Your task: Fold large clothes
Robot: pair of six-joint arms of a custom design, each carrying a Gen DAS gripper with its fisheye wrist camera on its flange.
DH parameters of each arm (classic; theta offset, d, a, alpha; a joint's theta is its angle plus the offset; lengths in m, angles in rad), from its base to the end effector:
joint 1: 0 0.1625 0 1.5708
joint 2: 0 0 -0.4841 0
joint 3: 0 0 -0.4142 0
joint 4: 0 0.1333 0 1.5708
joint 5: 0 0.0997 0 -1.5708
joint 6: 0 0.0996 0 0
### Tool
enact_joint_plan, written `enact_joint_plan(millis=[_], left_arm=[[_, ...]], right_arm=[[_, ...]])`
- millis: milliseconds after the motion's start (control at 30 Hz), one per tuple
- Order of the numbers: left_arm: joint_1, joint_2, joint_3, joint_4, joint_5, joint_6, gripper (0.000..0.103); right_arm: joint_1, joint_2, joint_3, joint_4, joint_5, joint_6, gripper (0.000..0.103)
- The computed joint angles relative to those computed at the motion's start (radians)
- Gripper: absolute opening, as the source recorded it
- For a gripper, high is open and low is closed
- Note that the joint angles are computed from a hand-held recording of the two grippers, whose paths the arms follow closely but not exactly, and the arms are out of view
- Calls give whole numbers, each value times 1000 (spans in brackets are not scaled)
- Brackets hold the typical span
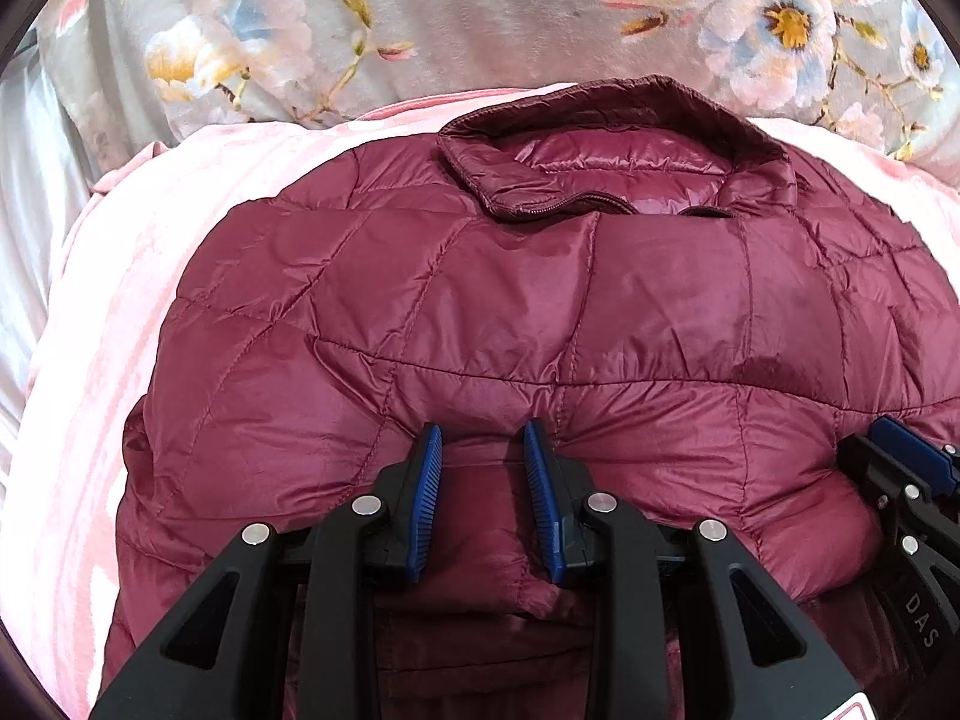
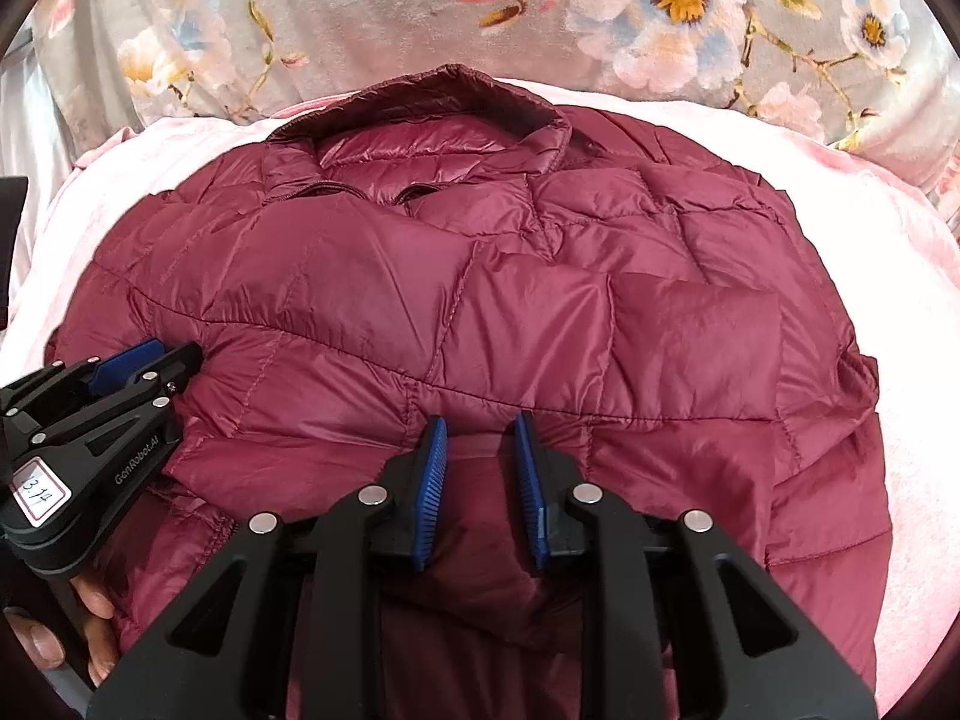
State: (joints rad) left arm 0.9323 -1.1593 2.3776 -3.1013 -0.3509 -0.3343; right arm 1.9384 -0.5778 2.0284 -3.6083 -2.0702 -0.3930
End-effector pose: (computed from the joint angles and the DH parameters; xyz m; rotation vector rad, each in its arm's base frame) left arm -0.0813 -0.4901 0.2155 0.0860 2.0208 -0.9365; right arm 0.2907 -0.5167 -0.0019 0.7606 -2.4297 0.7588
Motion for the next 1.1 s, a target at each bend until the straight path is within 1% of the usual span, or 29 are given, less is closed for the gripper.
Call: enact_joint_plan(millis=[33,67,100,133,167,200,233,267,300,367,433,500,533,600,667,733,767,800,833,867,900,933,967,1000,1033,1100], left_arm=[[2,-10,4,-21,-21,10,30],[7,-41,10,-33,-75,21,32],[14,-84,10,-5,-137,13,33],[19,-115,7,16,-177,9,33],[23,-154,-5,49,-212,5,33],[25,-179,-23,87,-224,-5,33],[28,-196,-47,119,-234,-9,34],[36,-207,-79,134,-258,-2,39],[48,-207,-114,133,-290,21,49],[72,-188,-172,119,-319,50,57],[105,-163,-231,128,-355,47,58],[161,-129,-310,197,-433,3,58],[180,-120,-332,224,-460,-18,57],[231,-90,-384,282,-539,-74,57],[257,-71,-401,281,-582,-94,57],[266,-56,-409,276,-596,-91,56],[267,-50,-413,278,-600,-89,54],[271,-44,-423,283,-610,-84,53],[275,-39,-431,281,-627,-75,51],[277,-37,-434,276,-647,-67,41],[275,-36,-435,272,-658,-61,31],[272,-33,-439,269,-657,-54,26],[266,-32,-437,258,-646,-42,18],[261,-32,-434,256,-631,-35,11],[257,-35,-430,260,-618,-31,9],[253,-48,-419,269,-598,-22,7]], right_arm=[[-12,-20,13,18,45,15,41],[-26,-54,31,49,100,64,44],[-39,-90,43,90,158,102,44],[-46,-129,45,138,212,120,44],[-45,-143,39,147,225,113,45],[-32,-151,16,148,204,91,47],[-24,-150,-13,158,186,76,56],[-22,-146,-39,166,180,67,60],[-23,-135,-72,166,173,65,60],[-26,-109,-154,216,167,108,60],[-36,-75,-239,281,162,165,60],[-50,-51,-288,321,172,185,60],[-55,-30,-323,354,167,194,60],[-61,-3,-362,396,159,214,60],[-77,16,-392,450,179,252,60],[-90,25,-410,497,220,291,61],[-94,23,-411,513,253,302,59],[-102,20,-415,545,309,311,55],[-113,13,-425,604,407,321,42],[-119,12,-429,626,463,323,23],[-122,8,-430,641,523,321,12],[-119,4,-422,624,541,314,9],[-108,1,-409,583,527,292,9],[-93,0,-398,551,484,265,8],[-84,1,-392,529,447,246,8],[-68,4,-368,476,340,205,7]])
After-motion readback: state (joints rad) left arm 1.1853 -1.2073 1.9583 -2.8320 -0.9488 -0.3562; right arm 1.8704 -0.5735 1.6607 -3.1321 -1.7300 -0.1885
